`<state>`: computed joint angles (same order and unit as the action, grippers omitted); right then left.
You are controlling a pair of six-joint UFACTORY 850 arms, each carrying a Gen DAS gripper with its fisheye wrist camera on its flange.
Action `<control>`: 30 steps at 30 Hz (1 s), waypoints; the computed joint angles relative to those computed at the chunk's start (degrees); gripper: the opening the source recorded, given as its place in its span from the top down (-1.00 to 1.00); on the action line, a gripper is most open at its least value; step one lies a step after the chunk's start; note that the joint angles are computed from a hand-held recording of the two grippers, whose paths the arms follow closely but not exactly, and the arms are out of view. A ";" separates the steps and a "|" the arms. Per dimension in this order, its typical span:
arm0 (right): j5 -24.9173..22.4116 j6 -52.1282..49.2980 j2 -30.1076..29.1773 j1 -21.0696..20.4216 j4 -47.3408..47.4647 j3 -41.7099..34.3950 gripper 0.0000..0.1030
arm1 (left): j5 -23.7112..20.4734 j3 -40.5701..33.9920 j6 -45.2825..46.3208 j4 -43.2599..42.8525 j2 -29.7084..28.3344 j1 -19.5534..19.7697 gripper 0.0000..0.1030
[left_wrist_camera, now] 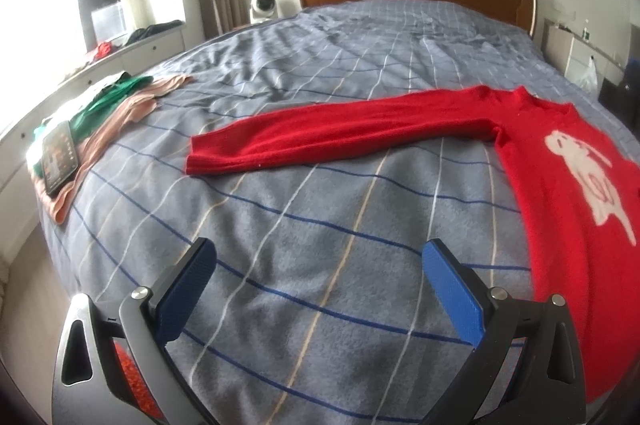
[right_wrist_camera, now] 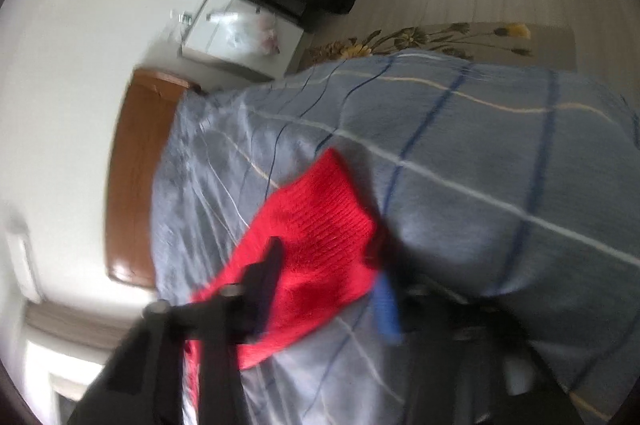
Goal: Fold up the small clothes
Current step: 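Grasp the other sleeve cuff with the right tool and fold it across the body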
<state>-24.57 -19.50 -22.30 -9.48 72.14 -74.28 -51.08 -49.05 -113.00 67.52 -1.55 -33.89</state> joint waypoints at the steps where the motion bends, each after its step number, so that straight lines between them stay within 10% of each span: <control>1: 1.32 3.72 0.09 0.69 -5.08 -0.99 0.92 | 0.13 0.03 -0.15 0.18 0.00 0.05 -0.99; 10: -3.92 -12.52 -2.62 13.11 -1.80 -20.52 0.92 | 2.85 0.78 -1.85 1.34 0.78 1.07 -0.99; 18: -13.05 -4.70 -17.12 29.43 -24.66 -45.08 0.90 | 3.65 2.43 -4.40 0.88 2.48 2.20 -0.99; 21: -19.76 -4.50 -23.06 32.02 -22.23 -49.87 0.53 | 3.86 2.27 -3.79 0.56 2.17 1.97 -0.99; 22: -22.96 -4.27 -25.49 32.14 -20.33 -51.98 0.04 | 3.87 2.07 -3.37 0.50 1.93 1.85 -0.99; 23: -24.47 -4.49 -26.46 32.34 -17.95 -51.69 -0.21 | 3.75 1.86 -2.94 0.45 1.68 1.66 -0.99; 30: -20.37 -11.31 -17.24 31.00 -11.92 -32.65 -0.21 | 5.35 0.92 -0.51 -0.15 0.57 1.71 -0.99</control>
<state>-44.94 -30.81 -39.53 21.52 60.22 -106.93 -45.73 -48.13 -113.51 67.36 -0.98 -32.18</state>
